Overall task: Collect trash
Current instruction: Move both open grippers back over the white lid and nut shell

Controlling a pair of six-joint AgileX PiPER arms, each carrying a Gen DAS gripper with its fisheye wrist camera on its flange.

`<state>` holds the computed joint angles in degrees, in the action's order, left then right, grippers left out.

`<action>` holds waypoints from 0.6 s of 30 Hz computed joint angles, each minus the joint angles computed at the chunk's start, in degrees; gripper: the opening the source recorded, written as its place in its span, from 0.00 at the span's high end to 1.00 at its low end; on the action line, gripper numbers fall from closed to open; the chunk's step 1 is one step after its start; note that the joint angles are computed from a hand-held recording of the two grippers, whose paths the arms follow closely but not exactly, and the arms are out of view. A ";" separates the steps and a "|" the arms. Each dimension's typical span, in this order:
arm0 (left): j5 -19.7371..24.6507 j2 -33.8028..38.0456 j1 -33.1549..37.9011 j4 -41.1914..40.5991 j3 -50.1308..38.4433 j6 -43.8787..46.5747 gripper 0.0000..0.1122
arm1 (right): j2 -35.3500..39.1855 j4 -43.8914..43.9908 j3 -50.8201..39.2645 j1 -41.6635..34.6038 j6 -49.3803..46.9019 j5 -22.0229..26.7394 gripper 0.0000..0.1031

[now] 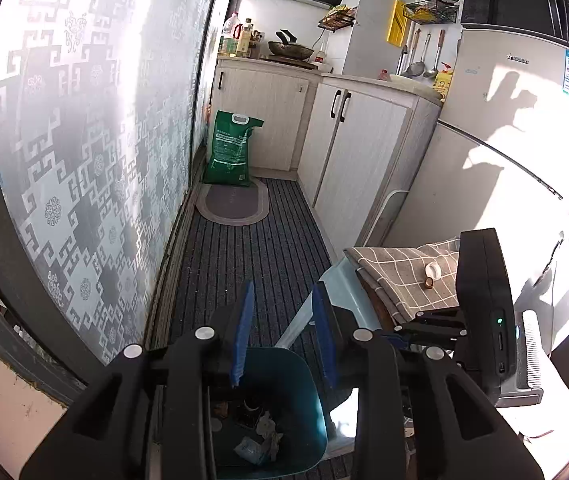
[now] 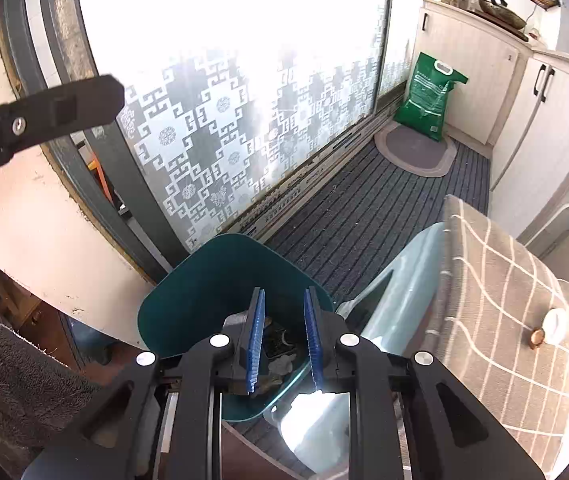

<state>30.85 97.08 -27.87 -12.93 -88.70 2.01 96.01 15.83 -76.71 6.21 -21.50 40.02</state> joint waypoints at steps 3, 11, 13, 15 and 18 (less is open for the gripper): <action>0.53 1.47 -2.46 1.99 -2.73 -2.10 0.68 | -2.50 -0.22 0.45 -4.09 -1.09 0.11 0.81; 5.04 9.06 -8.22 6.74 -14.54 -5.59 0.63 | -4.26 1.57 0.16 -15.90 -5.63 1.61 0.81; 6.34 11.61 -9.64 7.48 -18.27 -5.34 0.61 | -3.71 2.73 -0.55 -18.91 -6.68 2.25 0.81; 7.98 14.53 -9.69 2.83 -22.18 -2.40 0.59 | -3.41 3.69 -0.41 -21.43 -7.17 2.21 0.79; 10.77 19.50 -10.77 2.27 -28.63 -2.98 0.58 | -1.89 4.06 -1.22 -24.91 -6.47 2.29 0.73</action>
<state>41.62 116.58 -38.65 -10.66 -117.33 -0.97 94.11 19.90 -77.94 -18.69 -27.97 42.32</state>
